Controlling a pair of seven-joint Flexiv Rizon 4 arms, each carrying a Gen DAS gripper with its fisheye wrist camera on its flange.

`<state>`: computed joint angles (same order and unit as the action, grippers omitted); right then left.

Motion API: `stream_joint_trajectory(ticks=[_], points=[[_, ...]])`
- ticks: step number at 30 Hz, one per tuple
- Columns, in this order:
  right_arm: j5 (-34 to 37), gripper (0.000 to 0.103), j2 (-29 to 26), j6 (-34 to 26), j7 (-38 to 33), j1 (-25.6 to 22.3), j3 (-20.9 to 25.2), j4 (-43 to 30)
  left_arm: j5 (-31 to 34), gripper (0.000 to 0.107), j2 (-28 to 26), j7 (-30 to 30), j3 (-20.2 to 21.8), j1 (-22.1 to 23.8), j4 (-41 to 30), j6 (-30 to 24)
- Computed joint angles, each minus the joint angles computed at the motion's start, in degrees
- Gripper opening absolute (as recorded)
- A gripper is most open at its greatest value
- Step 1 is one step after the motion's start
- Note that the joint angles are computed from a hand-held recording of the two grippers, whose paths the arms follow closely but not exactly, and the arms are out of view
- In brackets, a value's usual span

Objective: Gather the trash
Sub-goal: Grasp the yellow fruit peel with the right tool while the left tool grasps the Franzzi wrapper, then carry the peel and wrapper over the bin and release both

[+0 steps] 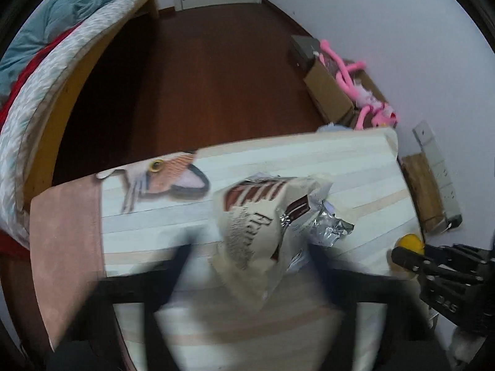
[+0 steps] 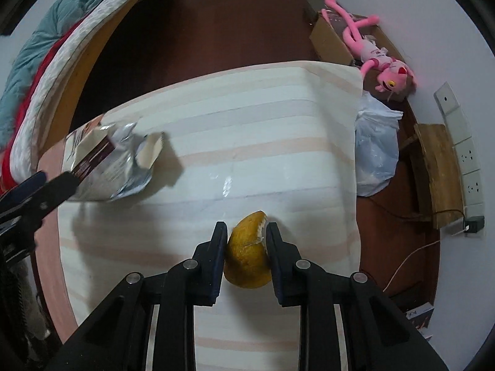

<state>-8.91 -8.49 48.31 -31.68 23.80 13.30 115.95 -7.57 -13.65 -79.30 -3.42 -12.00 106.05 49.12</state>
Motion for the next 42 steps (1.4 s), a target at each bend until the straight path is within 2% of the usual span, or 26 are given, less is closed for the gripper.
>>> stream_joint_trajectory(ticks=[3, 7, 13, 18, 24, 29, 34, 39, 42], points=[[1.0, 0.027, -0.2, 0.7, -1.1, -0.8, -0.4, 0.1, 1.3, 0.006, 0.6, -1.2, 0.3, -0.6, 1.0, 1.0], [1.3, 0.026, 0.9, 1.6, -1.7, -1.1, -0.2, 1.0, 1.6, 0.005, 4.5, -3.3, 1.1, -0.4, 4.7, 5.1], [-1.0, 0.026, 5.9, 1.6, 2.2, 0.9, 1.8, 3.1, 1.9, 0.005, 15.5, -5.0, 3.1, 1.4, 12.7, 8.6], [-4.5, 0.026, 9.5, 2.6, 8.5, 4.1, 4.5, 3.5, 1.9, 0.005, 27.4, -4.0, 6.1, 4.7, 19.0, 6.9], [-9.7, 0.026, 9.2, 3.4, 15.3, 8.9, 7.0, 0.0, 3.0, 0.005, 39.9, 0.8, 10.2, 10.1, 23.1, 3.7], [-14.6, 0.026, 5.3, 2.8, 18.8, 14.4, 8.2, -7.1, 2.4, 0.005, 47.4, 5.8, 14.8, 15.4, 23.8, 0.2], [-19.5, 0.026, -1.4, 1.8, 20.5, 21.4, 7.8, -16.8, 2.1, 0.005, 51.7, 12.3, 19.7, 21.5, 23.0, -3.0], [-21.5, 0.026, -10.1, 2.1, 19.0, 28.8, 6.1, -28.1, 1.9, 0.005, 52.3, 18.4, 24.2, 27.9, 22.3, -4.5], [-20.2, 0.026, -16.9, 1.2, 15.5, 33.2, 5.1, -37.1, 1.5, 0.005, 50.5, 21.3, 26.8, 32.0, 22.4, -5.0]])
